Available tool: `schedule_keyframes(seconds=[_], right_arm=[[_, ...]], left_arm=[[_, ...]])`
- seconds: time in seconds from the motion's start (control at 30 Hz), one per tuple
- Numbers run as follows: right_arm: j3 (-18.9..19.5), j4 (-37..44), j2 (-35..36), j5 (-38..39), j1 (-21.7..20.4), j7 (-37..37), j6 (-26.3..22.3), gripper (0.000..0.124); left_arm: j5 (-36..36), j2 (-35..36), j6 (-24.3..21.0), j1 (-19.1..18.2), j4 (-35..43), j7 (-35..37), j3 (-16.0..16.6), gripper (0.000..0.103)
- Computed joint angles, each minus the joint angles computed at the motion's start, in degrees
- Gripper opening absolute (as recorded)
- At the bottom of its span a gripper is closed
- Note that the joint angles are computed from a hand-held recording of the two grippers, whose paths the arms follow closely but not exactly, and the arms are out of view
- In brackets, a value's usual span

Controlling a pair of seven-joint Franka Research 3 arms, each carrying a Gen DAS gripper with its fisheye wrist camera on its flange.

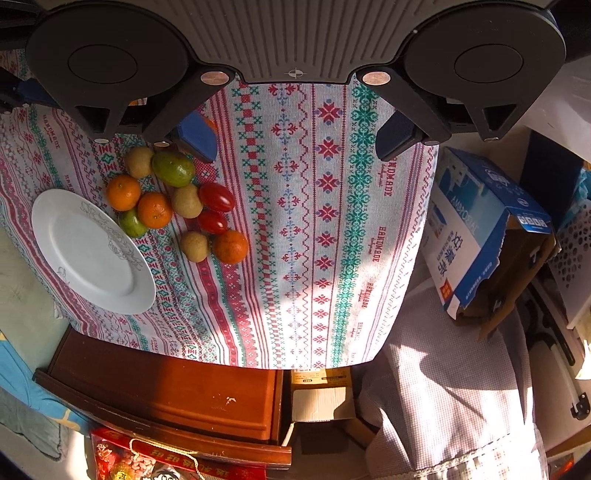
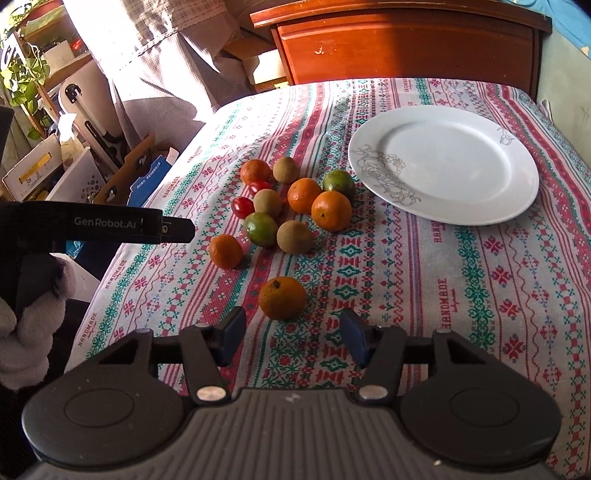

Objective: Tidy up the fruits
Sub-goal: 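Close the right gripper on a tangerine while the left gripper grasps another tangerine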

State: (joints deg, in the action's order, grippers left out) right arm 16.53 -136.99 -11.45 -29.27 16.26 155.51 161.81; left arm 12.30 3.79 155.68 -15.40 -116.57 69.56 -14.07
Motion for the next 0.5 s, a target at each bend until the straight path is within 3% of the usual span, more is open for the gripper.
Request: schedule_keyframes(seconds=[0.27, 0.5], right_arm=[[0.4, 0.6, 1.2, -4.2, -0.8, 1.9, 1.2, 0.045], [-0.1, 1.4, 2.4, -8.7, -0.2, 3.9, 1.1, 0.039]], left_arm=[[-8.8, -0.4, 3.6, 0.0, -2.0, 10.8, -1.4, 0.088], [-12.8, 0.2, 3.9, -0.5, -2.2, 16.2, -2.0, 0.08]])
